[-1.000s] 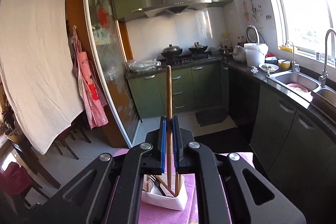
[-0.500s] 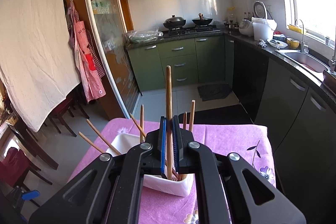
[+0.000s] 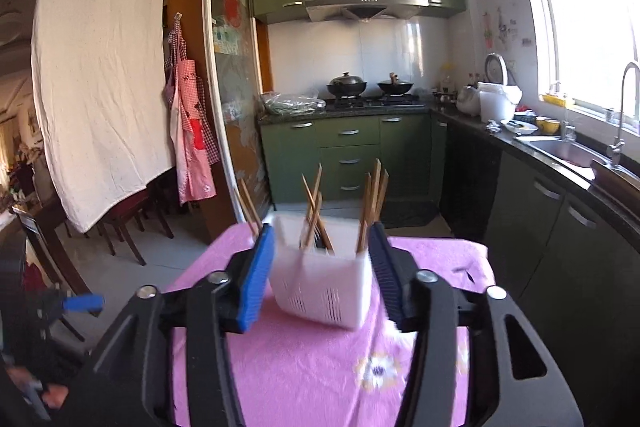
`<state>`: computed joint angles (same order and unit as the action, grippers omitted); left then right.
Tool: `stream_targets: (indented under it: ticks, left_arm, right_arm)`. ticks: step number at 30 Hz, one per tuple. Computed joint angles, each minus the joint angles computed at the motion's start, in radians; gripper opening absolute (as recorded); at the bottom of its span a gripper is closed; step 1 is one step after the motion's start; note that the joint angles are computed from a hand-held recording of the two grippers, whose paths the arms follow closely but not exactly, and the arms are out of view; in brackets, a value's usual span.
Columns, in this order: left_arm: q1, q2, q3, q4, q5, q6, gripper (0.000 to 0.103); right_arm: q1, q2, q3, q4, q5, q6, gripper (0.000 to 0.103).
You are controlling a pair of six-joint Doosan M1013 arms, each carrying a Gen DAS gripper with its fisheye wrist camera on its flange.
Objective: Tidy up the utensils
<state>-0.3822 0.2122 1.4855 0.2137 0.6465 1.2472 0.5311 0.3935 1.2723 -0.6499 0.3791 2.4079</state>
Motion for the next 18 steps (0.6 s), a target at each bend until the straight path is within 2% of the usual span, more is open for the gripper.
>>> stream_targets:
  ticks: [3,7,9,15,18]
  left_arm:
    - [0.000,-0.004,0.015,-0.005,-0.015,-0.007,0.091]
    - [-0.006,-0.019,0.042,0.038,-0.040,-0.053,0.091]
    - [-0.010,-0.029,0.054,0.054,-0.049,-0.065,0.091]
    - [-0.020,-0.068,0.100,0.149,-0.090,-0.161,0.091]
    - [-0.020,-0.086,0.118,0.172,-0.098,-0.197,0.091]
  right_arm:
    - [0.035,-0.050,0.122,-0.252,-0.017,0.275,0.075]
    - [0.090,-0.098,0.242,-0.628,0.034,0.651,0.098]
    - [0.116,-0.115,0.285,-0.751,0.080,0.778,0.098]
    - [0.156,-0.139,0.321,-0.718,0.163,0.780,0.098]
    - [0.161,-0.147,0.328,-0.704,0.177,0.786,0.098]
